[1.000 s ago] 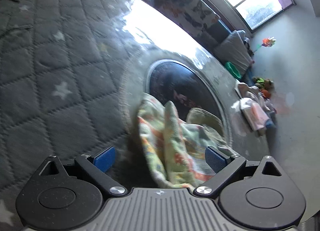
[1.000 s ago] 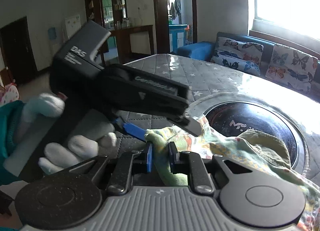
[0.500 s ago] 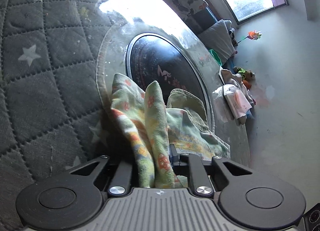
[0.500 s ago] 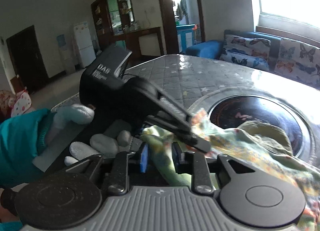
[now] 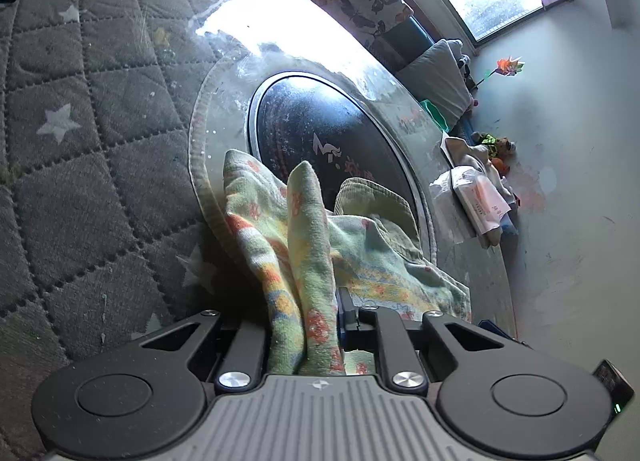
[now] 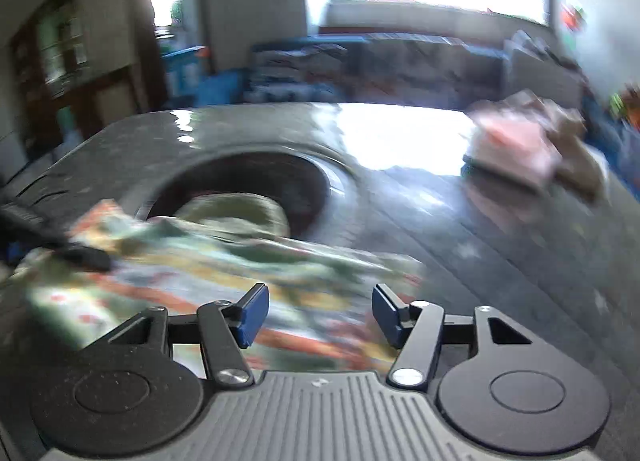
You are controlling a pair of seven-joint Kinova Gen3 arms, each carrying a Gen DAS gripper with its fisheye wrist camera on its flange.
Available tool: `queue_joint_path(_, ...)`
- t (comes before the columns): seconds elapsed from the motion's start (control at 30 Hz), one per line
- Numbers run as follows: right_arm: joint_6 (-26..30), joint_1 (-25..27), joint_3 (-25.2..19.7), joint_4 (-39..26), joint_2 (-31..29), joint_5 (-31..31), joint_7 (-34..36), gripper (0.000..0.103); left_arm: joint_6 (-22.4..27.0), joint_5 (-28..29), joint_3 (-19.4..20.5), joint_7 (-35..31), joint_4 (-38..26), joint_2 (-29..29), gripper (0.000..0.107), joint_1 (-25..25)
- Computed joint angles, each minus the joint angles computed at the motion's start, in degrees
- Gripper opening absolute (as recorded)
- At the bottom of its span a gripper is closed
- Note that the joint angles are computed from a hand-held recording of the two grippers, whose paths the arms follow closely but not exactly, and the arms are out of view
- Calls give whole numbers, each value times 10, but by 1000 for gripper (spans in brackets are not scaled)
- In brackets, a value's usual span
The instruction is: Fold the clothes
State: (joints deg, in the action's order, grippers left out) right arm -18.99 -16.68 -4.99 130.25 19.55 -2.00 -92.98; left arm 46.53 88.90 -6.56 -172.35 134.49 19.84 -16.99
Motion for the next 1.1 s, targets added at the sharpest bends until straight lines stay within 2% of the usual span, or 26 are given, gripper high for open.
queue_joint_path(0.1, -10, 9, 13, -6, 24, -14, -6, 60, -15, 7, 1, -1, 2, -7, 16, 10)
queue_joint_path(0.13, -13, 13, 13, -6, 29, -14, -11, 64, -18, 8, 1, -1, 2, -9, 16, 12)
queue_joint_path(0.2, -10, 39, -6, -6, 34, 6, -35, 68, -28, 11, 2, -1, 3, -14, 16, 18)
queue_joint_path(0.27, -35, 38, -7, 5, 38, 9, -37, 65, -41, 14, 2, -2, 4, -20, 16, 26)
queue_joint_path(0.3, -42, 42, -11, 7, 40, 17, -40, 62, -50, 15, 3, -2, 4, -24, 16, 31)
queue_joint_path(0.37, -47, 34, -10, 10, 37, 19, -40, 38, -74, 20, 7, -1, 4, -34, 16, 47)
queue_joint_path(0.4, -46, 33, -10, 9, 36, 22, -40, 33, -89, 21, 9, 1, 4, -40, 15, 56)
queue_joint_path(0.47, -51, 46, -22, 12, 35, 37, -53, 13, -113, 21, 13, 6, 3, -50, 15, 71)
queue_joint_path(0.53, -62, 59, -30, 18, 32, 51, -69, 9, -126, 18, 16, 12, 2, -61, 14, 80)
queue_joint_path(0.63, -98, 75, -35, 44, 17, 75, -86, 8, -130, 8, 22, 18, -2, -77, 13, 88)
queue_joint_path(0.77, -123, 59, -10, 74, -17, 60, -67, 8, -143, -7, 43, 34, -20, -88, 12, 111)
queue_joint_path(0.87, -130, 41, 14, 92, -44, 22, -29, 8, -150, -8, 61, 42, -41, -82, 12, 134)
queue_joint_path(1.1, -126, 40, 50, 123, -104, -79, 54, 8, -168, -15, 99, 68, -105, -47, 12, 192)
